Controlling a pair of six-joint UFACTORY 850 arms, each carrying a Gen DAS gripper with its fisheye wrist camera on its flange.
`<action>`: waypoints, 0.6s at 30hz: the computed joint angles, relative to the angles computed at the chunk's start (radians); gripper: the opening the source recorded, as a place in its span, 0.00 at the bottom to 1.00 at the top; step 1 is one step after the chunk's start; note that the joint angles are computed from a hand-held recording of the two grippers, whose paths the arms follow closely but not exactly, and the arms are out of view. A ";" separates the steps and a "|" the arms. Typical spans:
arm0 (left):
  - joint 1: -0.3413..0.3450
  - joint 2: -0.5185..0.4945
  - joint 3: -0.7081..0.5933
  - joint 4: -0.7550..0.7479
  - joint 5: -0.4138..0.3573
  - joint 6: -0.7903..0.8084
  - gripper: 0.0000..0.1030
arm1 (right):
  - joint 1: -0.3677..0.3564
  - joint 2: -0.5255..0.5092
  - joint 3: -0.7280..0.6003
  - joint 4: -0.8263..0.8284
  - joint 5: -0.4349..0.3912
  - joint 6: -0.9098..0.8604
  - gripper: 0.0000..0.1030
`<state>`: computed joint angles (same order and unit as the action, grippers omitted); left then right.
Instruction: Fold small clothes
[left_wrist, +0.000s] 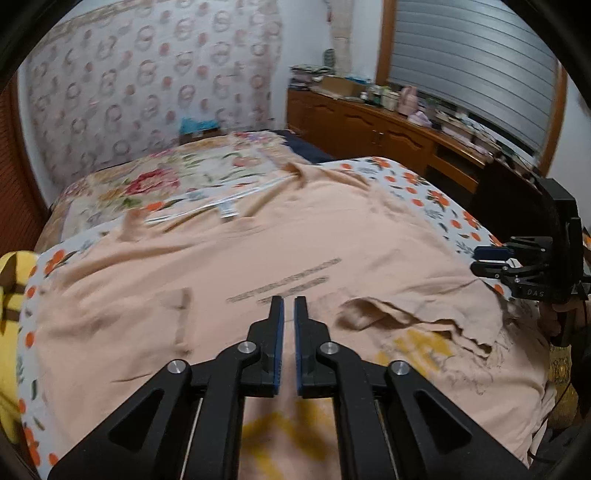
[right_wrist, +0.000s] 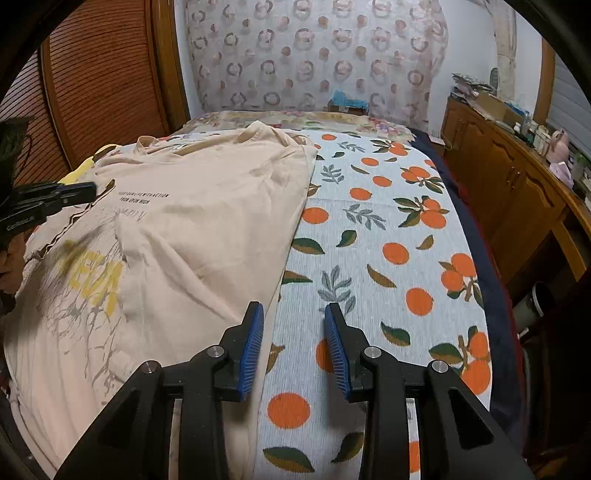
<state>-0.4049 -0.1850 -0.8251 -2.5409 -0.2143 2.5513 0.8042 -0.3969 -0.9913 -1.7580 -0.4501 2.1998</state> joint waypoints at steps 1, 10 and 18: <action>0.012 0.007 0.007 -0.075 0.004 0.073 0.23 | -0.003 -0.003 -0.008 0.011 0.003 -0.018 0.37; 0.134 -0.002 0.006 -0.248 0.013 0.223 0.78 | -0.035 -0.070 -0.132 0.102 0.025 -0.221 0.50; 0.219 -0.062 -0.029 -0.503 0.063 0.460 0.78 | -0.081 -0.161 -0.270 0.207 0.069 -0.402 0.55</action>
